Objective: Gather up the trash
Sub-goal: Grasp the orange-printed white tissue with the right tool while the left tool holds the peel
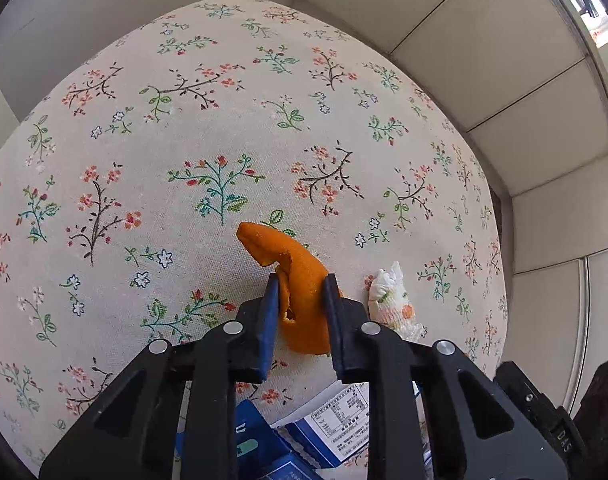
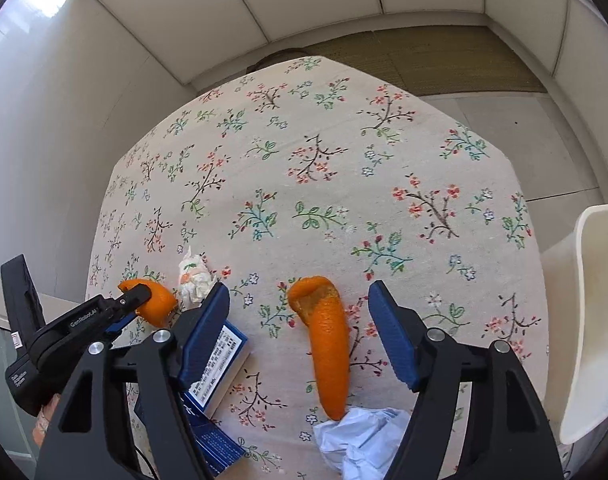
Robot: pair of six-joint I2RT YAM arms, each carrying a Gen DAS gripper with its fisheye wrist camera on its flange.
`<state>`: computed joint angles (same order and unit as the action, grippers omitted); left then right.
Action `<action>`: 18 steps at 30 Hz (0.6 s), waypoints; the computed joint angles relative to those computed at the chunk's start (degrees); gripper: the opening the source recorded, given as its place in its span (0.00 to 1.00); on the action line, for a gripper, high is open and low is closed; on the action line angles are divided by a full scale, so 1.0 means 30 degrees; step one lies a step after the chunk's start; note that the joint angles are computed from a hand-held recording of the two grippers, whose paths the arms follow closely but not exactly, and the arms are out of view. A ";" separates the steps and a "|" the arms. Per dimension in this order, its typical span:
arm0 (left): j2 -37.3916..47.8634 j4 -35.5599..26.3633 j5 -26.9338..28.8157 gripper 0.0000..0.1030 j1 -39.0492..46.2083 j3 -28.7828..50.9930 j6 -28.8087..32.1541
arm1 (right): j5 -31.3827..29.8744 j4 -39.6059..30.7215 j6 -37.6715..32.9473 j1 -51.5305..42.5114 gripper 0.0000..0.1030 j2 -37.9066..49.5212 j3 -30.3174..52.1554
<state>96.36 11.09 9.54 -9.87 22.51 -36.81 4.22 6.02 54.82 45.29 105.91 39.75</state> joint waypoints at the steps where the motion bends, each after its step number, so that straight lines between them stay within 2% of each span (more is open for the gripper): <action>1: -0.0684 -0.0295 0.0131 0.19 0.0100 -0.0185 0.0171 | -0.0010 -0.0036 0.0006 0.0188 0.69 0.0382 0.0407; 4: -0.4162 -0.2266 0.0294 0.19 0.0700 -0.0797 0.1087 | 0.0104 -0.0186 -0.0053 0.0860 0.69 0.1755 0.1926; 8: -0.9706 -0.5846 -0.0699 0.18 0.1212 -0.1297 0.2034 | 0.0550 -0.0889 -0.0426 0.1835 0.69 0.3772 0.4320; 11: -1.3264 -0.8601 0.0043 0.18 0.2461 -0.1328 0.2848 | 0.0664 -0.1417 -0.0527 0.2246 0.68 0.5305 0.6024; 17: -1.5710 -1.1221 0.0992 0.18 0.3625 -0.1117 0.4147 | 0.1610 -0.2902 -0.1303 0.2949 0.68 0.7463 0.8917; 18: -1.5859 -1.1383 0.0887 0.18 0.3670 -0.1151 0.4290 | 0.1716 -0.3255 -0.1435 0.3022 0.65 0.7869 0.9471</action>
